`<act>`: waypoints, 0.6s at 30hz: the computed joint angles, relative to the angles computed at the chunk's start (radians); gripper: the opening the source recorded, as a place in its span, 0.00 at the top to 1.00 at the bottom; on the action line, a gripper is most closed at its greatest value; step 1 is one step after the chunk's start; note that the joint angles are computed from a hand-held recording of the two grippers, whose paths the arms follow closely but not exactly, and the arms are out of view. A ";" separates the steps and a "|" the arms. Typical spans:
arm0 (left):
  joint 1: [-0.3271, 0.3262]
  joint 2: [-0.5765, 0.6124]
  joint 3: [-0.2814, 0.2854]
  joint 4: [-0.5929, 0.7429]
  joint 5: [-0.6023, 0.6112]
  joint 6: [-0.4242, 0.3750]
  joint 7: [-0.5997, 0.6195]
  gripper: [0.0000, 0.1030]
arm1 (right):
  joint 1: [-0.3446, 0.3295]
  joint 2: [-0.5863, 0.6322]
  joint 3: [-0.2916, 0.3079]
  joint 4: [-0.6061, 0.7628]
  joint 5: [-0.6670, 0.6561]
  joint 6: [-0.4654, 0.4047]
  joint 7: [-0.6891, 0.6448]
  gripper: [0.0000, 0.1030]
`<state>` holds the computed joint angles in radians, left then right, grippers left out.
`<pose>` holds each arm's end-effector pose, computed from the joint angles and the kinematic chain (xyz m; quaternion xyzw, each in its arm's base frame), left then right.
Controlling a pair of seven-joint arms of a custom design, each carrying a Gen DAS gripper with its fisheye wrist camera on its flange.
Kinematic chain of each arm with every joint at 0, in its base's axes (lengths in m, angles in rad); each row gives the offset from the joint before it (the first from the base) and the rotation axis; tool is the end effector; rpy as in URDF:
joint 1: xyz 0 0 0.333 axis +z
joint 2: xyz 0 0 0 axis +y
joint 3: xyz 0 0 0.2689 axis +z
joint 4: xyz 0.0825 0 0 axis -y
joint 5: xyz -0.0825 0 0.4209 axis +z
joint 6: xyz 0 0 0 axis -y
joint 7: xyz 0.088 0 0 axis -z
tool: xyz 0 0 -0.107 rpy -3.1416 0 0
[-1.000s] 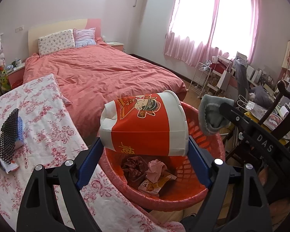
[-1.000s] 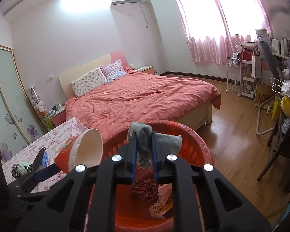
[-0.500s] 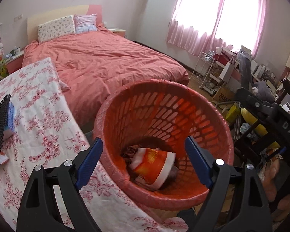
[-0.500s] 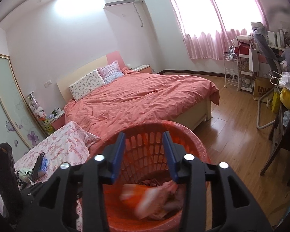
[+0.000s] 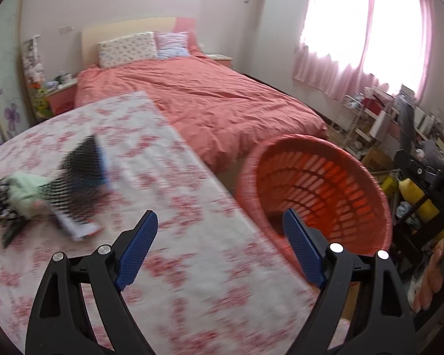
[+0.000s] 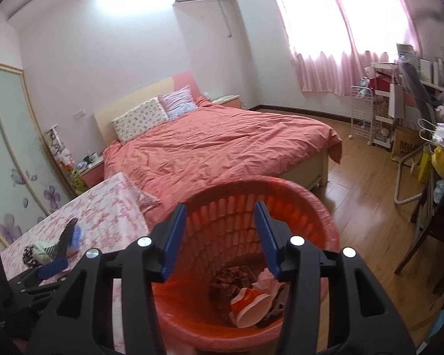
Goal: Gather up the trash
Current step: 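Move both tools back to the bed toward the floral scrunchie and mesh pad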
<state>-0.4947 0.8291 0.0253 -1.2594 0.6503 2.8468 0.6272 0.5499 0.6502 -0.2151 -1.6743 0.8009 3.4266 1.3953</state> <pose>0.6896 -0.3922 0.2902 -0.6151 0.6762 -0.3320 0.2330 0.6867 0.1776 0.2929 -0.5201 0.6831 -0.2806 0.4290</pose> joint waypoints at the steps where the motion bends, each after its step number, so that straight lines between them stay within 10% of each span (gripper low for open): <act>1: -0.008 -0.020 0.019 -0.028 0.011 0.003 -0.024 0.17 | 0.003 -0.002 0.003 0.002 -0.006 -0.004 -0.005 0.54; 18: 0.010 -0.373 0.173 -0.486 0.419 -0.043 -0.584 0.18 | 0.116 0.087 -0.027 0.162 -0.244 -0.170 0.110 0.54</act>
